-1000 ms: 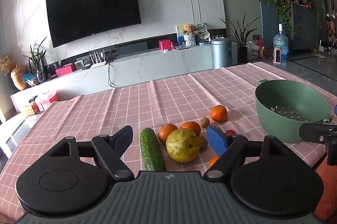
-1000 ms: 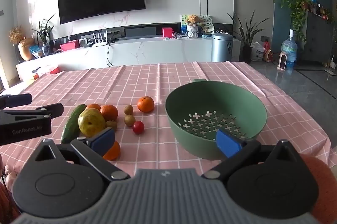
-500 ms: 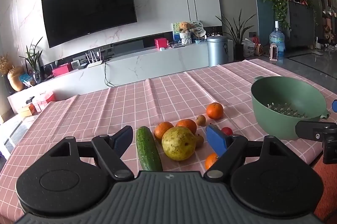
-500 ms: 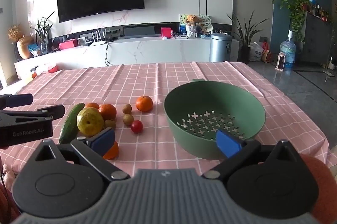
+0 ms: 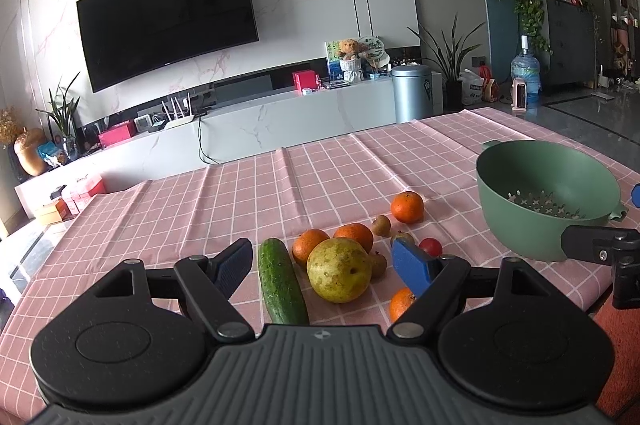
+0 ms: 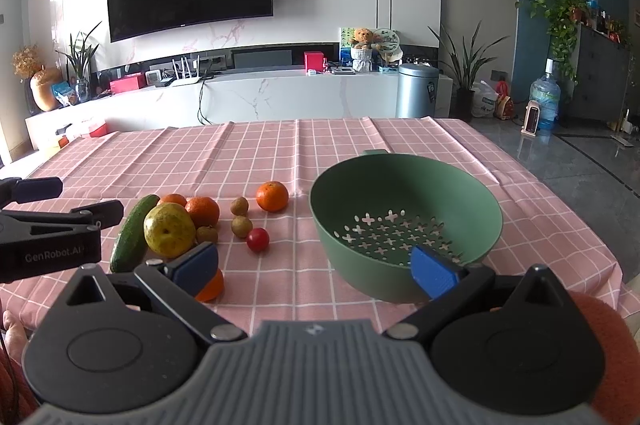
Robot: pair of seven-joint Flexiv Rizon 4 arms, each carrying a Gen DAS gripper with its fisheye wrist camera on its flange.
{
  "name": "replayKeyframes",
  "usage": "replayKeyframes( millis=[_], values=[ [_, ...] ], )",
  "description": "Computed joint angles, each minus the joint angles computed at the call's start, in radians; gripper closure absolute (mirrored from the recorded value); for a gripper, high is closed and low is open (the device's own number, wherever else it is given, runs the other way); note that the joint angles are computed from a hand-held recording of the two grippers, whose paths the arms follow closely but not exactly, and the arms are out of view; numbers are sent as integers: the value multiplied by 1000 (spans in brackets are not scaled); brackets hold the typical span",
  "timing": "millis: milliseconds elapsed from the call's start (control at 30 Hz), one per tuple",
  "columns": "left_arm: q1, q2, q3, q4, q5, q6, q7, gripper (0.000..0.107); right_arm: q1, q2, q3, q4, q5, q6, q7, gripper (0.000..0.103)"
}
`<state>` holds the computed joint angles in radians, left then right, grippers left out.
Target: Organize fruits
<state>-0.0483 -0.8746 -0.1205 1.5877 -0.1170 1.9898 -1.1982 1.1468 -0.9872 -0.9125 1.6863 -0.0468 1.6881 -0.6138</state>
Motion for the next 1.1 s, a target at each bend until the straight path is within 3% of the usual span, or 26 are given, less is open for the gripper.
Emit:
replayKeyframes(
  millis=[1100],
  values=[
    [-9, 0, 11, -3, -12, -10, 5, 14, -2, 17, 1, 6, -57, -35, 35, 4]
  ],
)
